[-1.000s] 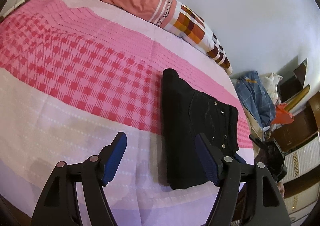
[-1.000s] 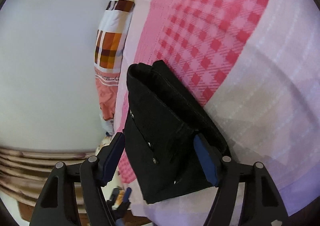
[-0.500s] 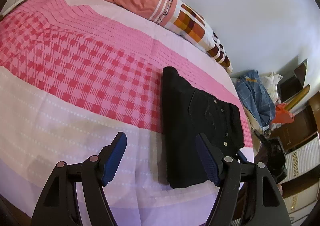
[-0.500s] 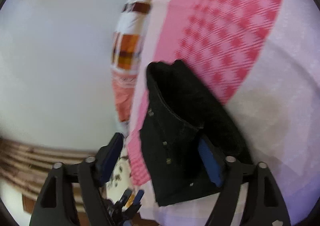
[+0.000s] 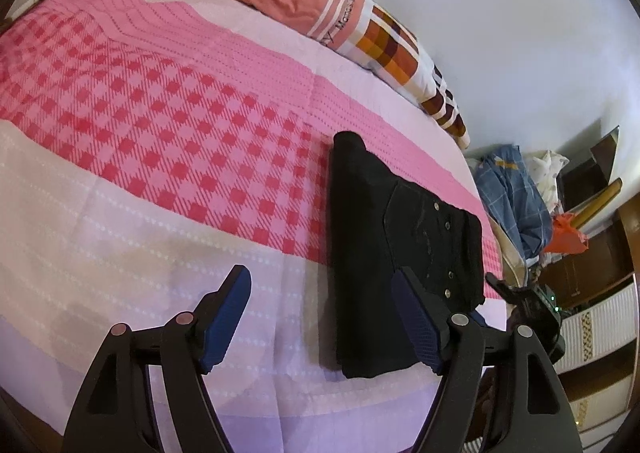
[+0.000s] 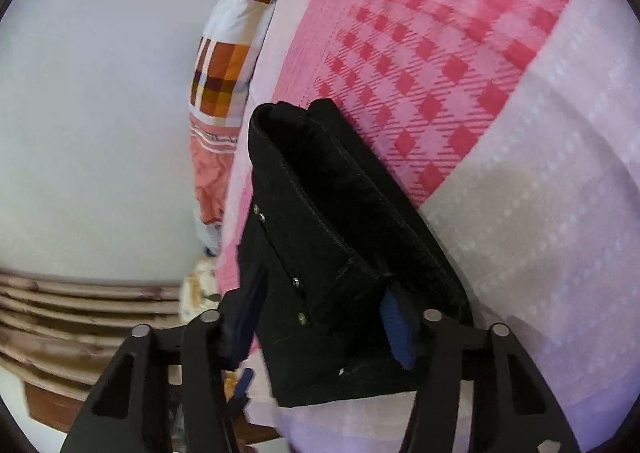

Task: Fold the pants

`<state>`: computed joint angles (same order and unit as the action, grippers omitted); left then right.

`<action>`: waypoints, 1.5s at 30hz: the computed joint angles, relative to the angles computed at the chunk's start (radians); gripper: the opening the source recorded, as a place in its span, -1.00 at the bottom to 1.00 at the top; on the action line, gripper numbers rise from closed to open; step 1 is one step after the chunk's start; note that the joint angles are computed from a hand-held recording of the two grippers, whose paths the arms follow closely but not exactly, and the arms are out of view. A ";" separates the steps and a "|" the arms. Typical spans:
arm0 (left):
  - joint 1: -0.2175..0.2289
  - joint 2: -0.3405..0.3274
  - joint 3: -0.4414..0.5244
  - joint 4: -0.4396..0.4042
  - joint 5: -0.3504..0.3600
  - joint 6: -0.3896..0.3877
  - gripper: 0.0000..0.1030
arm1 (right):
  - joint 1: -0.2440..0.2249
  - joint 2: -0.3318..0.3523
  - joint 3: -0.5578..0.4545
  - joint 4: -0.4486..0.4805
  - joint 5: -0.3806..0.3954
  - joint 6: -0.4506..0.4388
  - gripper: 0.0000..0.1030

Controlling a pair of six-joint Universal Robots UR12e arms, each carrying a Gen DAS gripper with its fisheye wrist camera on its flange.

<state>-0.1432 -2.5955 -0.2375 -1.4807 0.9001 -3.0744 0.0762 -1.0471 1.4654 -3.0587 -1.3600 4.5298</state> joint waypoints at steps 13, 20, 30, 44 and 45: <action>0.002 0.000 0.002 -0.005 0.009 -0.020 0.45 | 0.024 -0.030 0.043 -0.134 0.005 0.057 -0.73; -0.003 -0.016 0.038 -0.053 0.024 0.008 0.45 | 0.014 -0.018 0.104 -0.150 0.036 0.157 -0.77; -0.004 -0.018 0.043 -0.052 0.034 0.006 0.45 | 0.000 0.002 0.098 -0.207 0.090 0.208 -0.75; -0.020 -0.028 0.078 -0.073 0.058 0.085 0.45 | -0.010 -0.001 0.139 -0.307 0.096 0.273 -0.76; -0.023 -0.028 0.080 -0.072 0.064 0.101 0.45 | -0.009 -0.002 0.148 -0.324 0.099 0.283 -0.76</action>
<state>-0.1660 -2.6235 -0.1574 -1.5523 0.9641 -2.9733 0.0670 -1.0492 1.6131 -3.3830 -1.2606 4.8129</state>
